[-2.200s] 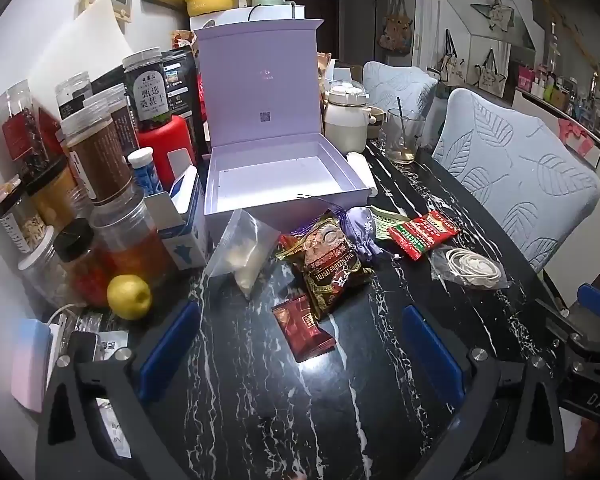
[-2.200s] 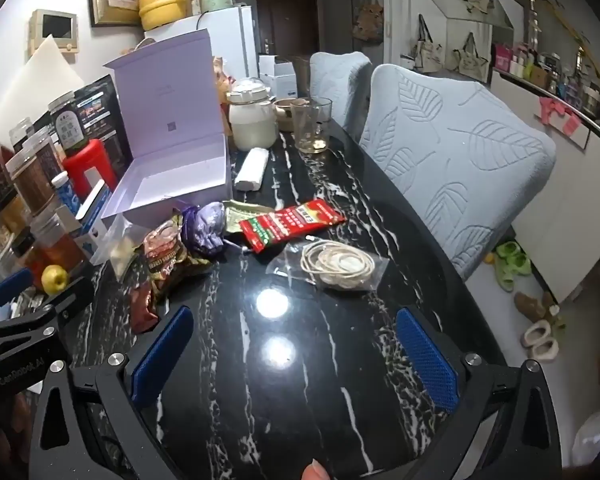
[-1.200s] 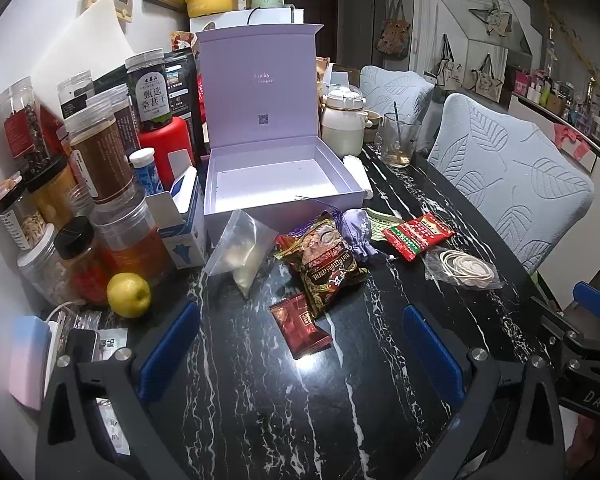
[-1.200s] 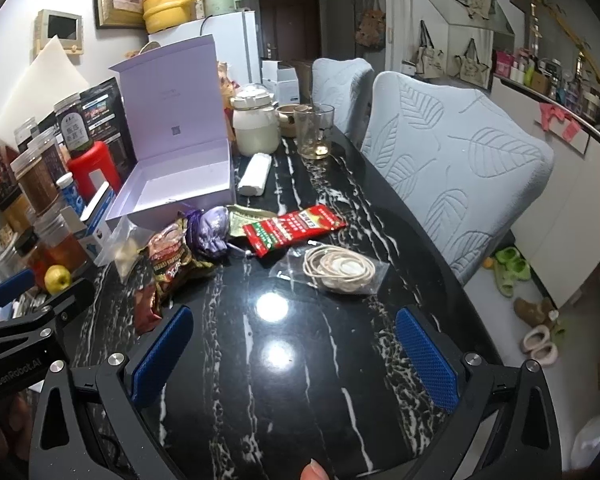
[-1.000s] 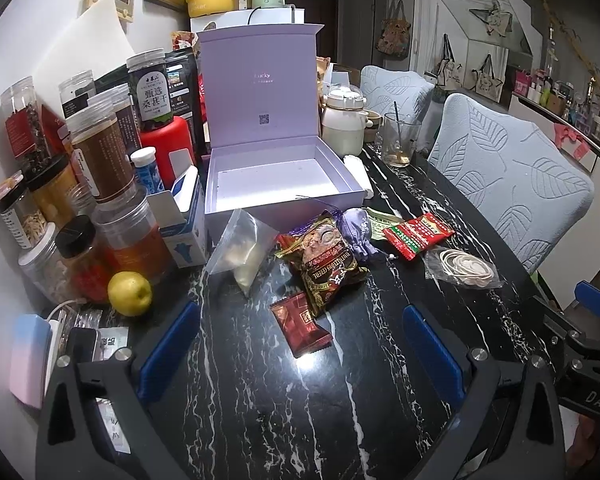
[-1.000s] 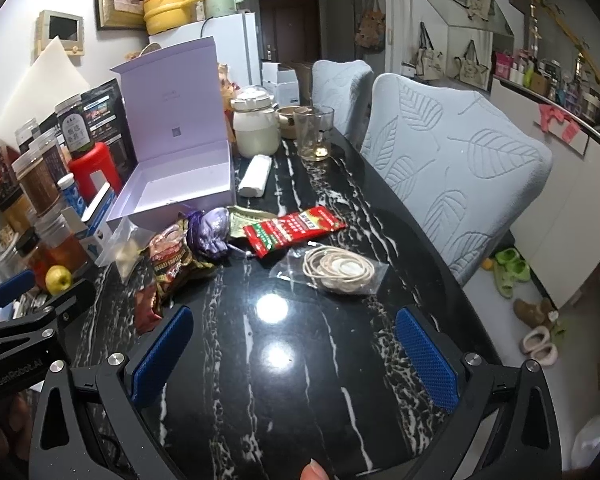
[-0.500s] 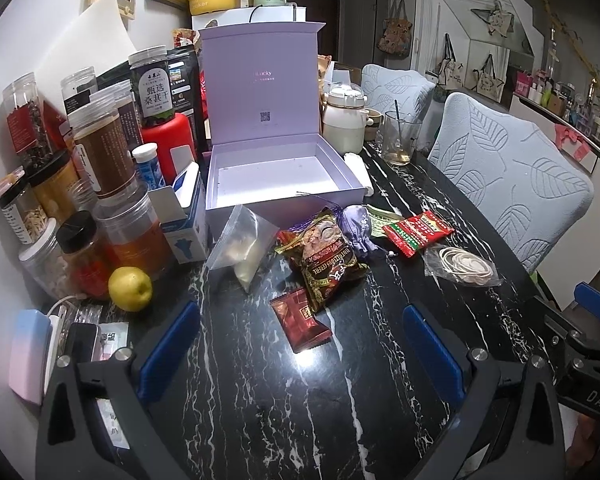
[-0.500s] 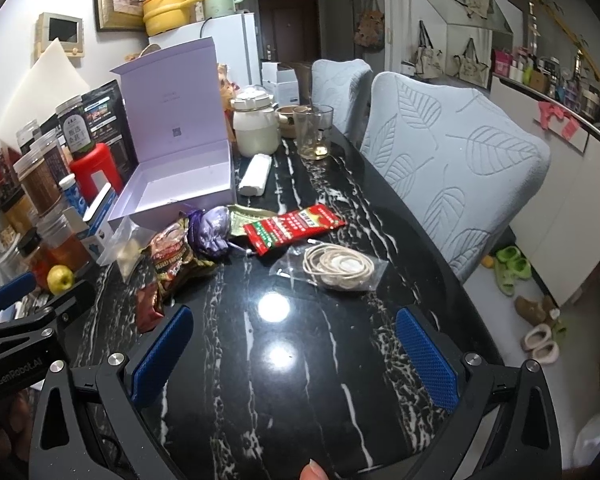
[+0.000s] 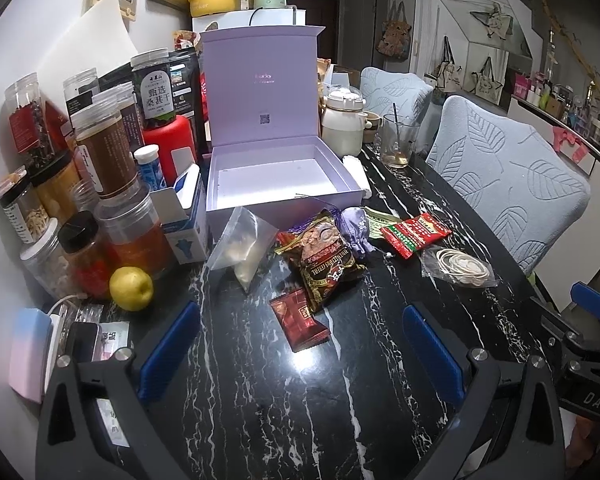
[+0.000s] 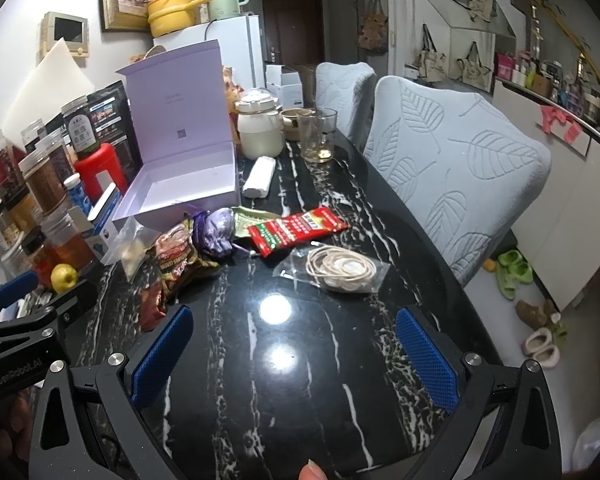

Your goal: Organize soft objects

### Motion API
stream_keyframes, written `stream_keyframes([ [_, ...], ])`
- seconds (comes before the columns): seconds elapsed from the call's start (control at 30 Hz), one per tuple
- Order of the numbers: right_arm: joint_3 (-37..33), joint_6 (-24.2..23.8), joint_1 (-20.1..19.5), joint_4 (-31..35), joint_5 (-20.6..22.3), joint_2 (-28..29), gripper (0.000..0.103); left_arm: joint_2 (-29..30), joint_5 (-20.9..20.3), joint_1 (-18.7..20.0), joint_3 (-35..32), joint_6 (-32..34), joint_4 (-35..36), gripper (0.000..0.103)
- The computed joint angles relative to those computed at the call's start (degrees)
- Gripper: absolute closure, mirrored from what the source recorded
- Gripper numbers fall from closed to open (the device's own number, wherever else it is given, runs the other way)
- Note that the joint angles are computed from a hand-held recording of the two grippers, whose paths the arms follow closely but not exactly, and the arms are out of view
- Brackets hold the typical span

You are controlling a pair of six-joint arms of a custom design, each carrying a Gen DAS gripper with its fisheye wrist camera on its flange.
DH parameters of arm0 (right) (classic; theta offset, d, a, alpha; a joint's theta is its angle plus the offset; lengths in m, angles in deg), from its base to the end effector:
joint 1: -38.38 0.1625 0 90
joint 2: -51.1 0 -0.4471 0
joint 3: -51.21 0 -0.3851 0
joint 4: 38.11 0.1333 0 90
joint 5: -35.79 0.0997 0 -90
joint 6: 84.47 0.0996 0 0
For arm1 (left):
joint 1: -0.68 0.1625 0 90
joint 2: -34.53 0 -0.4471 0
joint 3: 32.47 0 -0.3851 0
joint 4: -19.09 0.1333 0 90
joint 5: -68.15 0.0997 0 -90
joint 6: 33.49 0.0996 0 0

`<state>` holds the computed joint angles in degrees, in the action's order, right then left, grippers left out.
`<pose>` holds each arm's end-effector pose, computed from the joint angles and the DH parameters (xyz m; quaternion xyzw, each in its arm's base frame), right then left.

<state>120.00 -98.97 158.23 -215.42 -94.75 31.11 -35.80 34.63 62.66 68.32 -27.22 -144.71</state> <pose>0.4571 -0.6588 0.0284 0.2285 -0.8632 0.3503 0.2828 -0.0875 -0.6249 0.4167 0.0744 0.8338 -0.4024 0.3705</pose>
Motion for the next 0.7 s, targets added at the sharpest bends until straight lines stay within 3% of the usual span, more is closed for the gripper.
stream_keyframes([
  [0.7, 3.21, -0.28, 0.0, -2.48, 1.08, -1.43, 0.0, -1.31, 1.22, -1.1, 2.49, -0.73, -1.26, 0.0],
])
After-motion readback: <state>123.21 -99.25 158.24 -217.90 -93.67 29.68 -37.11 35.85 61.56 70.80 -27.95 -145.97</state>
